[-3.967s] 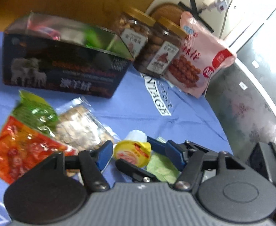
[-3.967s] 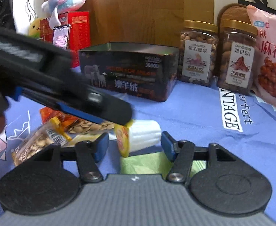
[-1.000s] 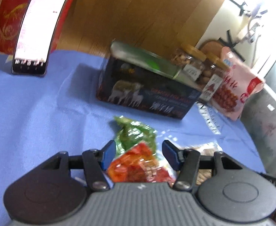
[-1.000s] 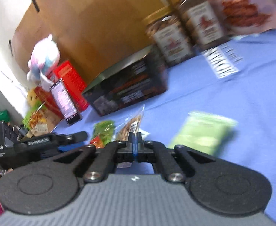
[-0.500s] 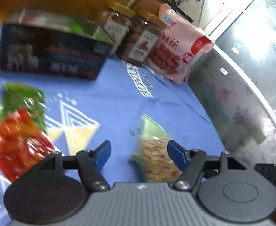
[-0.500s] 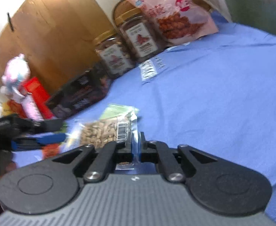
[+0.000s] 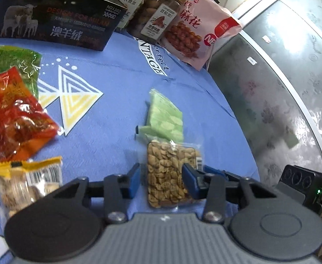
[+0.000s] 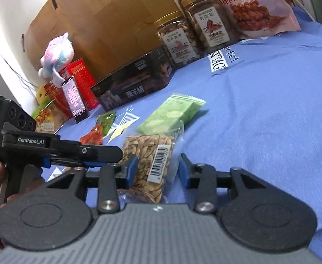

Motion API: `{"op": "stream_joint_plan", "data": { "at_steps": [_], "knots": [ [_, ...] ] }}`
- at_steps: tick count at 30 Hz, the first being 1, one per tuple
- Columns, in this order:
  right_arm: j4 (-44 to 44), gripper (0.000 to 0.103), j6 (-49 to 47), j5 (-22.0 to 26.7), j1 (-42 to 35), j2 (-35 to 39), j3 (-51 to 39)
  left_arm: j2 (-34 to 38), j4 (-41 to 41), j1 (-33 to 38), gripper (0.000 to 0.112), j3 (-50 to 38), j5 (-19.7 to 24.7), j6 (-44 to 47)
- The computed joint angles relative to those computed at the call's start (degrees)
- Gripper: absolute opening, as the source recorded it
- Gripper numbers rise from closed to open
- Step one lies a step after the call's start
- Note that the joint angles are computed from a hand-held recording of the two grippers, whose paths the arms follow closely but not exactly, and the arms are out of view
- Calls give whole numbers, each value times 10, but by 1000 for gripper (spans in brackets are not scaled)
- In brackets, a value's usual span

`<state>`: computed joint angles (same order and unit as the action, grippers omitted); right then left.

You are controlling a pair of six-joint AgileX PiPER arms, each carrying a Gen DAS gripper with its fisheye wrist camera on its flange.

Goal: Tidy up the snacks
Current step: 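Grasp the clear almond bag with the left gripper, then lower the almond bag into the tin box and release it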

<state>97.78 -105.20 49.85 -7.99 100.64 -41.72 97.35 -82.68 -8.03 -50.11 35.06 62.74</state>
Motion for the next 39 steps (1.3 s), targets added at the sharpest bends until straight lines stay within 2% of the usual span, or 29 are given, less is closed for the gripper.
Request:
{"op": "stream_joint_plan", "data": {
  "at_steps": [2, 4, 5, 6, 8, 11, 15, 19, 23, 28, 32, 36, 38, 39],
  "knots": [
    [-2, 45, -17, 17, -13, 0, 13, 0, -4, 4, 21, 7, 2, 10],
    [5, 45, -39, 27, -23, -4, 29, 2, -7, 14, 15, 12, 14, 13],
    [17, 42, -45, 23, -20, -10, 39, 5, -13, 19, 14, 14, 25, 18],
    [18, 26, -40, 11, -14, -17, 42, -1, -16, 19, 14, 20, 23, 21],
    [3, 22, -7, 16, -13, -20, 33, -13, -16, 20, 14, 24, 21, 23],
    [-7, 18, 23, 51, -13, -23, 6, -37, -27, 49, 14, 27, 47, 40],
    [7, 17, 51, 14, 52, -34, -58, -61, -12, 88, 15, -6, 54, 34],
    [10, 17, 108, -56, 145, 10, -188, -46, 15, 128, 15, -83, 38, -3],
    [-42, 17, 198, -102, 202, 105, -368, 1, 53, 167, 15, -183, 20, -68],
    [-173, 17, 397, -121, 240, 260, -632, 93, 127, 180, 15, -322, -23, -169],
    [-295, 18, 539, -131, 260, 358, -800, 168, 214, 176, 15, -421, -42, -269],
    [-423, 26, 645, -162, 282, 405, -880, 229, 290, 170, 16, -494, -40, -352],
    [-480, 32, 675, -202, 295, 398, -863, 237, 312, 160, 19, -498, -55, -366],
    [-493, 39, 681, -223, 300, 390, -845, 233, 319, 156, 20, -491, -65, -365]
  ]
}}
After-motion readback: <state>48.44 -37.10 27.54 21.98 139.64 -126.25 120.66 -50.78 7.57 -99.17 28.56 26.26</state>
